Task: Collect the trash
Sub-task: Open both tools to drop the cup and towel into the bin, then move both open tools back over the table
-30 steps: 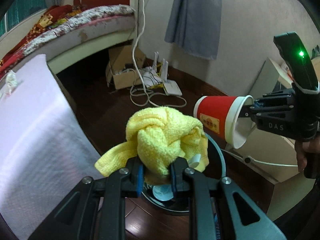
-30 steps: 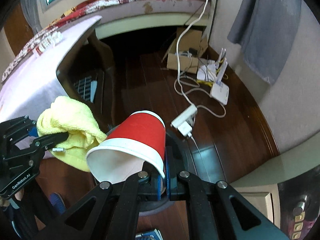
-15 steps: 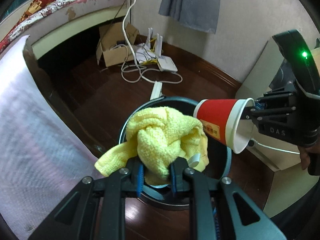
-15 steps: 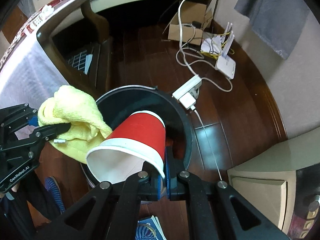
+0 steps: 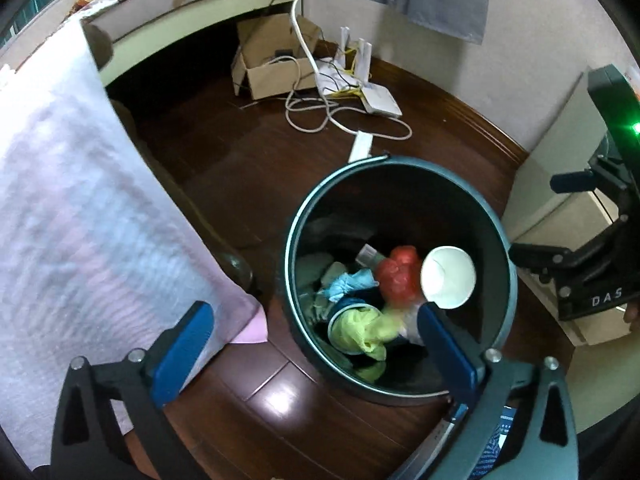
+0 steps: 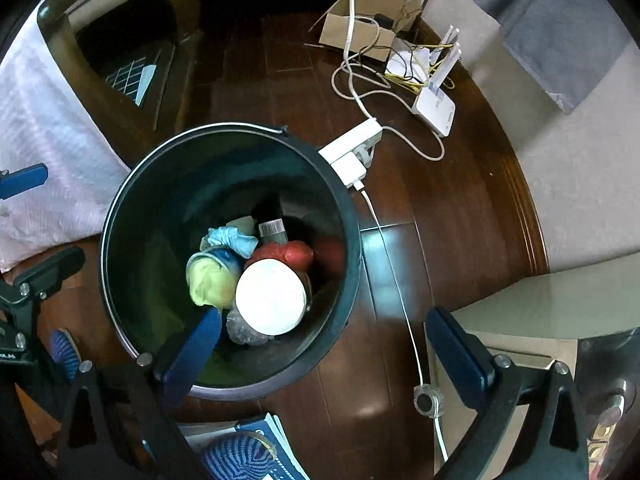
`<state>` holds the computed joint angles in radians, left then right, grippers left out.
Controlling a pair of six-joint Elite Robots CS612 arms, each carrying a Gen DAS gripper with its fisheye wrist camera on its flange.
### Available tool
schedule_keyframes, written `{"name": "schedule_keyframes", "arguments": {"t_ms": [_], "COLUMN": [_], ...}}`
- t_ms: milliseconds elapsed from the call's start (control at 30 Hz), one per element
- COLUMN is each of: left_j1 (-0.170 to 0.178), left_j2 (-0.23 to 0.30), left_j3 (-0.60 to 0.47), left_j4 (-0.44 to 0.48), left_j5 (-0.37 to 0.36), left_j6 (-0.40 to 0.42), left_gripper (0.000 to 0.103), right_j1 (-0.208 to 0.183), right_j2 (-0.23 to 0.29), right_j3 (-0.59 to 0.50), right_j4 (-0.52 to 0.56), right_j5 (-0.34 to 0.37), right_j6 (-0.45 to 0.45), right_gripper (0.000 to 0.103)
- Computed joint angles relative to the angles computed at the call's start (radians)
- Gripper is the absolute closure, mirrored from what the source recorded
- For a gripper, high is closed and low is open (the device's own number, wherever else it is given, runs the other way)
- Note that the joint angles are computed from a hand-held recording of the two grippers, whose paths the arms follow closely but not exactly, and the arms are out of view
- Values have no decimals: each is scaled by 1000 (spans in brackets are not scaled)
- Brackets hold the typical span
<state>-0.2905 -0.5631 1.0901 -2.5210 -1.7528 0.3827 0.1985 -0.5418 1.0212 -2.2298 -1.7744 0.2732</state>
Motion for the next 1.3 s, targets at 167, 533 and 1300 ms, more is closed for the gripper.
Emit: {"name": "schedule_keyframes", "arguments": {"t_ms": [167, 533, 1300], "left_j1": [2, 17, 69], "left_j2": [-15, -33, -56], "left_j3": [23, 33, -1], "left_j4": [-49, -100, -301], "left_j5": [-6, -18, 17], "left_j6": [-6, -18, -146], "left_gripper": [1, 1, 1], "right_j1": [6, 22, 56], "right_j2": [-3, -4, 32], "right_j3": [-5, -29, -207], "right_j4": [-11, -33, -179], "right_j5": [-13, -32, -54], "right_j6": [-15, -42, -116], "right_gripper": [0, 0, 0]}}
